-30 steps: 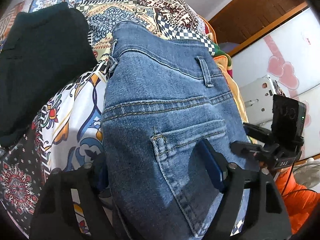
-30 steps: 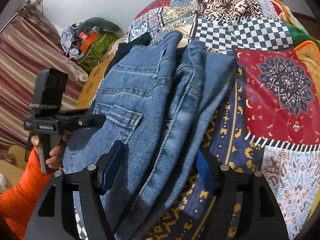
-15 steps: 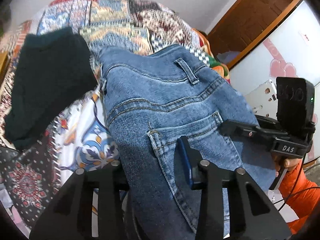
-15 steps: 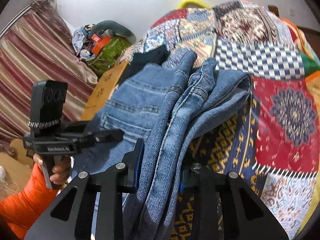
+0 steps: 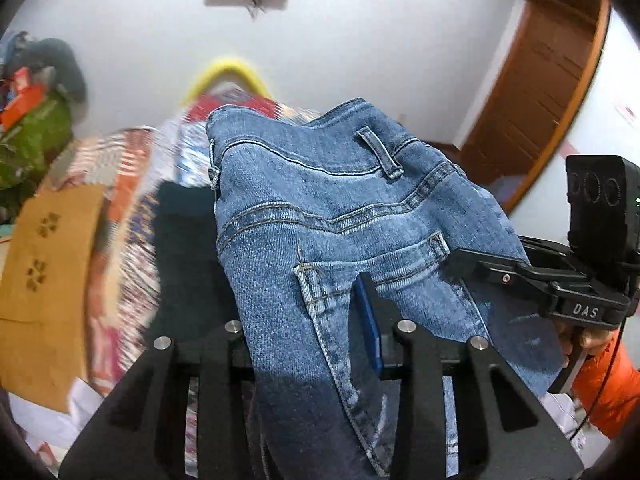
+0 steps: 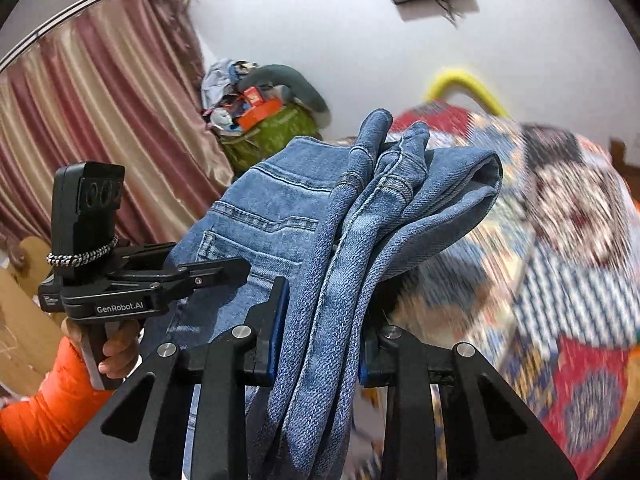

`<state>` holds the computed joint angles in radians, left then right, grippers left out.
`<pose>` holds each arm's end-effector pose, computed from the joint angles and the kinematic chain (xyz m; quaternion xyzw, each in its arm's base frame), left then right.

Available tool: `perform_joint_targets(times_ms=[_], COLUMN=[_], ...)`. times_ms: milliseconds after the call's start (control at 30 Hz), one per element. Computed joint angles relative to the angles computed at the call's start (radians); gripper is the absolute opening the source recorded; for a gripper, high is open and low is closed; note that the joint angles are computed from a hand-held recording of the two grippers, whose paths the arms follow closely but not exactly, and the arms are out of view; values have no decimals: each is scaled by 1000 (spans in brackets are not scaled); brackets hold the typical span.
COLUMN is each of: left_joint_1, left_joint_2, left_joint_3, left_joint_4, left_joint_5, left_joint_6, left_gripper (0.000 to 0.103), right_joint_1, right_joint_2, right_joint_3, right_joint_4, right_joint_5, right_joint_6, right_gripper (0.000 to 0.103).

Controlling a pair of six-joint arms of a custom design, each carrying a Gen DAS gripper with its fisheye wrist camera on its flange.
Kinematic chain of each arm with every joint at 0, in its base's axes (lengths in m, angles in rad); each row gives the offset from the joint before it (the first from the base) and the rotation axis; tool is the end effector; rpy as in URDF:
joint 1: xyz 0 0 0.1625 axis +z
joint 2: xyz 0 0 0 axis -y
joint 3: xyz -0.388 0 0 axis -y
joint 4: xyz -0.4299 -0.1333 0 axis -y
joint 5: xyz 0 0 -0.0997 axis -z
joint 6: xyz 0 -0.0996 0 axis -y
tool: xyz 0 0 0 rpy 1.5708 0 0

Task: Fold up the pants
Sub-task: 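Lower the jeans onto the quilt beside the black garment and open both grippers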

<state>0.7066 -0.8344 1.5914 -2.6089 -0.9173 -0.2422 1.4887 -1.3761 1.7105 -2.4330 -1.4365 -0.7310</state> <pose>-0.3996 -0.5959 0.1064 0.2442 0.9065 -0.2799 0.2007 0.0955 -0.6269 0.3670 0.3236 -0.9074 0.2647 0.0434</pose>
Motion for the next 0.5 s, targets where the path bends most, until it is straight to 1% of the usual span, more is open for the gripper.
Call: perform_joint_targets(times_ms=[133,200,233,333,400,467,500], left_joint_1=[48,81,98,151,203,247,279], left_joint_2=[23,43,59,113,163,196,225], left_joint_3=[-53,-85,-104,-169,-227,-265,-299], left_joint_4=[-42,-64,-69,-60,-44,-11,27], left_joint_5=[51,57,65,70,47,-4,-52], left_joint_6=[59,92,105,129,130,96,67], left_gripper=[36,36,36,36,36,36,36], right_joint_1=[48,67,70,74,70,58,52], right_joint_2=[127,205,226,341,394,458,485], right_joint_3=[-103,-167,-182,-281,-331,-392,-417], right_joint_4=[-19,-25,-29,-25,-12,6,14], right_joint_5=[-16,-29,-34,-56,-70,-98,-122], right_joint_6=[-11,-15,-19,-32,-26,-15,-10], right_gripper=[25,25,25,24,24,24,24])
